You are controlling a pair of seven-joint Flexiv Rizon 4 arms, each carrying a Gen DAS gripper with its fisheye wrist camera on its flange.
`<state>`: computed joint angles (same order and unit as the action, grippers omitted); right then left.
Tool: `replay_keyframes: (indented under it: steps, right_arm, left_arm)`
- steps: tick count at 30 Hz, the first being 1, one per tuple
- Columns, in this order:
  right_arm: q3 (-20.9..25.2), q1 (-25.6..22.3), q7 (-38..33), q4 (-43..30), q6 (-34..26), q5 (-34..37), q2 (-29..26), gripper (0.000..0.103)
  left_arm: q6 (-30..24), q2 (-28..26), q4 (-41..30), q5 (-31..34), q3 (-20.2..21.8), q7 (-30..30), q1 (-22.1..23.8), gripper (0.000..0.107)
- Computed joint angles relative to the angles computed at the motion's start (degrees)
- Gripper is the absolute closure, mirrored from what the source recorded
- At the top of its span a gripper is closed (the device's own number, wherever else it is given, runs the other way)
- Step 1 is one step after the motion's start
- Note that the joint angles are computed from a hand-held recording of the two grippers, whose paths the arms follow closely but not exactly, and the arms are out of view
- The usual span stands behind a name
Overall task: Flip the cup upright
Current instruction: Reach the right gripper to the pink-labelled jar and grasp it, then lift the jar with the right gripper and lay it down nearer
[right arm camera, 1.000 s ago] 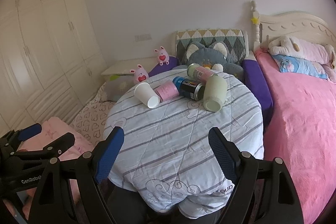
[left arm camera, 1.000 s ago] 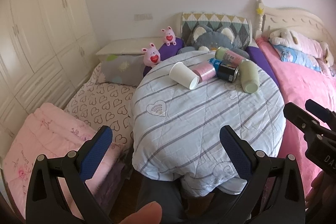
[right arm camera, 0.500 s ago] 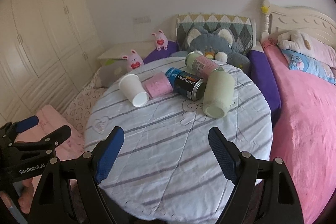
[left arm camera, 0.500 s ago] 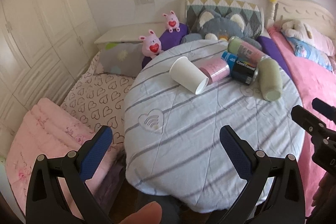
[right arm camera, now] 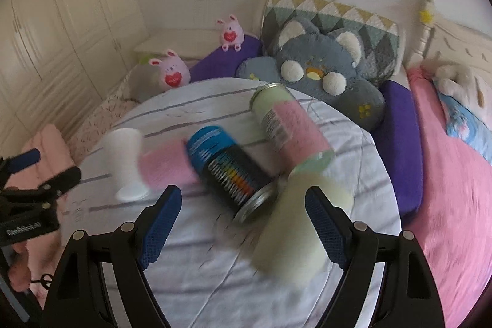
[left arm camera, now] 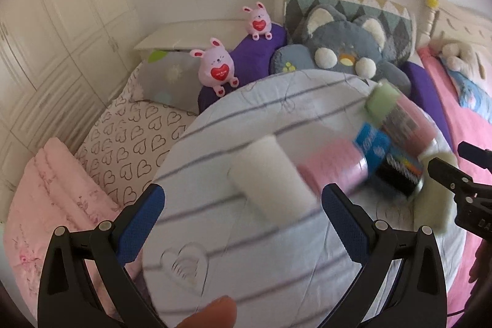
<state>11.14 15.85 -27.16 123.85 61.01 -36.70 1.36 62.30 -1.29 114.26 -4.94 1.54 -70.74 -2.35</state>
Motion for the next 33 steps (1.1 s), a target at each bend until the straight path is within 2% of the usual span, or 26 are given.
replay_keyframes:
  steps: [9, 19, 21, 22, 26, 33]
  right_arm:
    - [-2.5, -0.7, -17.2, -8.7, -3.9, 12.0, -7.1, 0.019]
    - [-3.2, -1.4, -34.4, -21.4, -19.1, 23.2, -16.5, 0.019]
    - [-3.1, -1.5, -36.3, -22.3, -20.0, 24.5, -17.2, 0.022]
    - [-3.2, -1.3, -36.7, -22.6, -20.8, 24.4, -17.5, 0.029]
    - [-3.5, -1.0, -37.0, -22.9, -21.1, 24.6, -17.4, 0.029]
    - [-4.3, -0.7, -33.6, -22.3, -16.6, 22.1, -14.8, 0.029]
  left_arm:
    - [-3.6, -7.4, -9.0, 5.4, -1.0, -6.3, -1.7, 0.004]
    - [-5.2, -11.5, -13.3, 6.8, -0.2, -9.1, -2.8, 0.004]
    - [-5.3, -11.4, -13.0, 6.8, -0.2, -8.8, -2.9, 0.004]
    - [-5.1, -11.3, -12.7, 6.7, -0.2, -8.5, -2.8, 0.004]
    - [-4.6, -10.0, -11.2, 5.4, -0.4, -7.1, -2.5, 0.004]
    - [-3.2, -6.2, -8.0, 3.7, 0.2, -5.3, -1.4, 0.004]
